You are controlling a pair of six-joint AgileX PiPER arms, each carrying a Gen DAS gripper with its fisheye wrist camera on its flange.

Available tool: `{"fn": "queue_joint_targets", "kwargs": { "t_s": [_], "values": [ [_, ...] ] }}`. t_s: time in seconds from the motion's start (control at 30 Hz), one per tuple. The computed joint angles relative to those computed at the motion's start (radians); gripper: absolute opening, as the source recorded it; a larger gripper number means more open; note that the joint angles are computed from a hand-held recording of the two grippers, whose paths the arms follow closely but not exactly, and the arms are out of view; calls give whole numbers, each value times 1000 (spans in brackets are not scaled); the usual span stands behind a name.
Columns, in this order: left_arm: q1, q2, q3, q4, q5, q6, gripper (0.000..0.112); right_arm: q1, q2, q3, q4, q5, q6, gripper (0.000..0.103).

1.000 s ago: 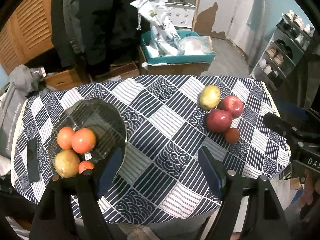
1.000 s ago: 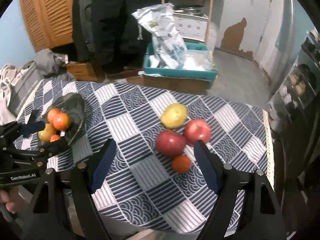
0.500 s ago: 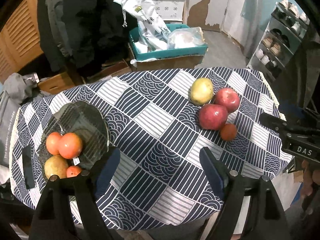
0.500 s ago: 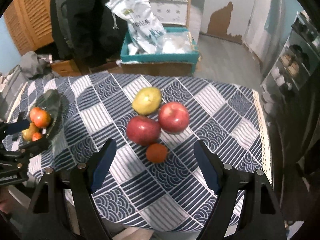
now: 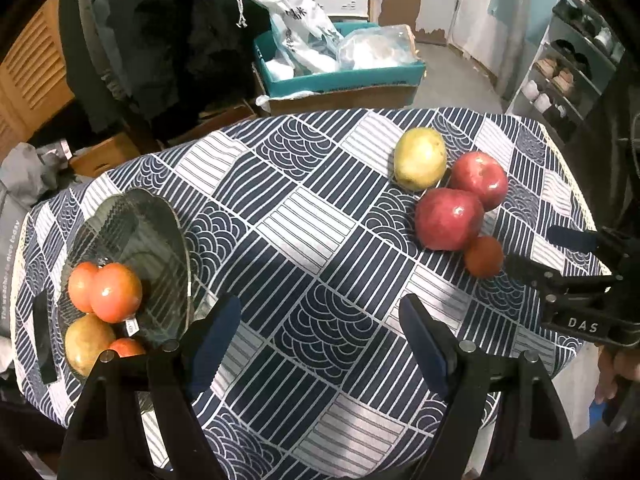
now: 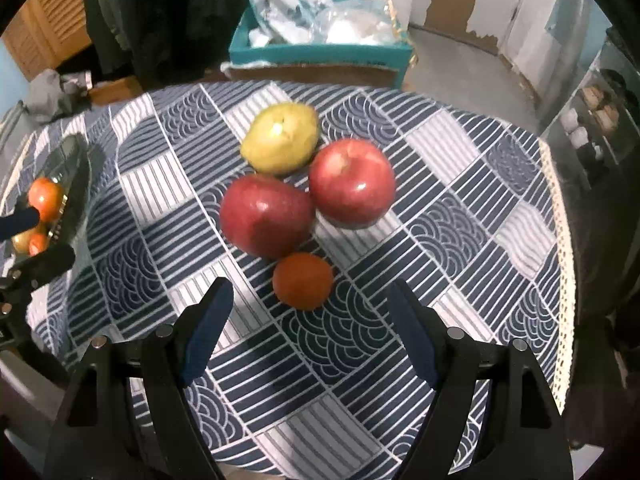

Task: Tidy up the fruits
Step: 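Grasp the small orange with the right tool while the left tool grasps the large red apple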

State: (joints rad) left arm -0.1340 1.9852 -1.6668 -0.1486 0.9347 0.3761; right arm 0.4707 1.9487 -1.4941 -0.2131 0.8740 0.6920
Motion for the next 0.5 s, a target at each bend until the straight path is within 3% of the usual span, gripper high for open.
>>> {"fn": "queue_joint_targets", "kwargs": {
  "t_s": [0.5],
  "values": [
    [-33, 82, 1, 74, -43, -46, 83, -44, 140, -42, 106, -54, -94, 80]
  ]
}}
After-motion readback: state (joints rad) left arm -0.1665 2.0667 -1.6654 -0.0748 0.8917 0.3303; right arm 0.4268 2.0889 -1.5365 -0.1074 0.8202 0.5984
